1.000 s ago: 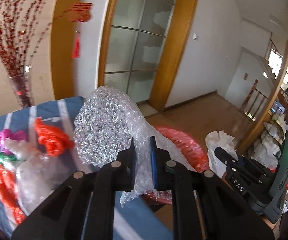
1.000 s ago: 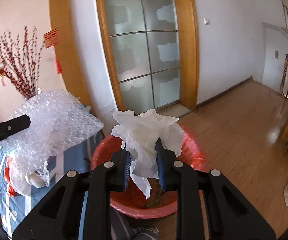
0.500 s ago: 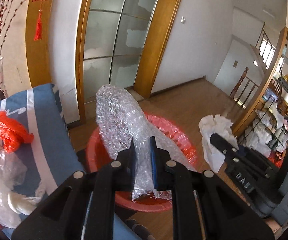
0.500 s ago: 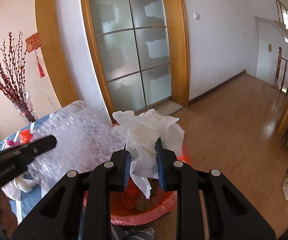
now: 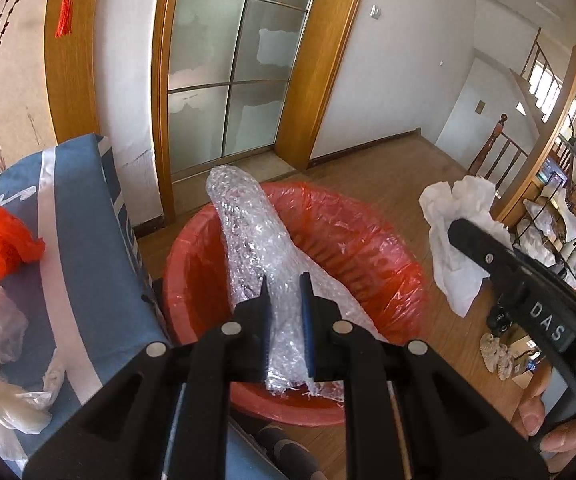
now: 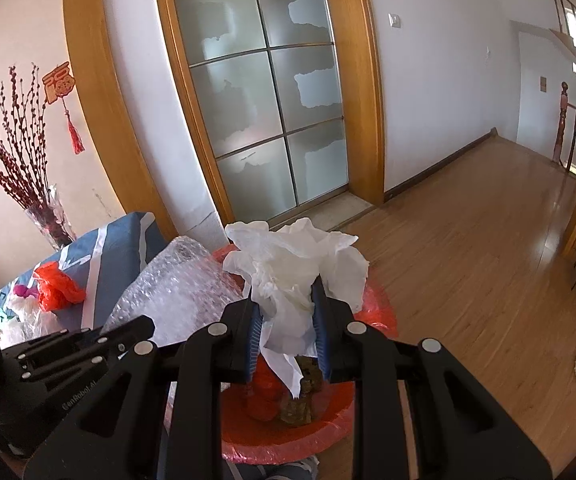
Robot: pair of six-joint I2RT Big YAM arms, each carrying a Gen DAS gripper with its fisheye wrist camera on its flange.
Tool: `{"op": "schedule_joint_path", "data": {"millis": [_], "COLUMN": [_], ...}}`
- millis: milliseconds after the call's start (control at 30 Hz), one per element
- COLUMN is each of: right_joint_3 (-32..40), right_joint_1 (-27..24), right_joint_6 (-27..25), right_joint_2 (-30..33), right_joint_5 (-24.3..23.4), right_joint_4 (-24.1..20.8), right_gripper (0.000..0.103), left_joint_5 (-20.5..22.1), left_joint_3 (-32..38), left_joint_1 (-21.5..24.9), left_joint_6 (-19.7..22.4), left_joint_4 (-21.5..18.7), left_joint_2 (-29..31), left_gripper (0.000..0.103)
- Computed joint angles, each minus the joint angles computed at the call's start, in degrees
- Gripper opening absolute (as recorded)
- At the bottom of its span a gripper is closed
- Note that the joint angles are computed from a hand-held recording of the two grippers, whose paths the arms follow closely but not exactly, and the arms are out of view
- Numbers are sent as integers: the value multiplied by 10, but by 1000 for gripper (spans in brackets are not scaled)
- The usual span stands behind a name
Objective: Collect trash
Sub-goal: 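Carry the tissue and bubble wrap over the basket and release both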
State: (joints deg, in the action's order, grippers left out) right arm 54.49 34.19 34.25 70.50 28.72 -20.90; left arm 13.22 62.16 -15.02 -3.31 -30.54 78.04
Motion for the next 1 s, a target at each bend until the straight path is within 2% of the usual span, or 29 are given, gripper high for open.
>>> {"op": "schedule_joint_path", "data": {"millis": [100,167,233,333,533,733,1000], "right_joint_3": [-1,-2,-4,-4,-11,-7,-1], "right_joint_1": [-11,-17,-22,-24,-19,-7,24], "right_joint_6": [6,14,21,28,35,35,14], "right_joint_2": [5,8,10,14,6,4,1], "right_joint_5": [-19,-34,-48,-54,-42,-19,14], "right_joint_4": [11,18,25,26,26,14,2], "right_gripper": [25,27,37,46,57,57,57], "left_joint_5": [-2,-5,-9,-17,-30,-39,-44], "left_joint_3": [1,2,-2,-8,-27,-49,-92], "left_joint_1": [0,1,2,6,23,44,84], "left_joint_6": [-2,-4,-5,-1,6,20,43], "left_joint_4": [-3,-5,-4,-3,-1,5,10], "left_joint_2": [5,9,8,4,-13,-43,-118], "left_gripper": [18,26,38,43,50,54,60]}}
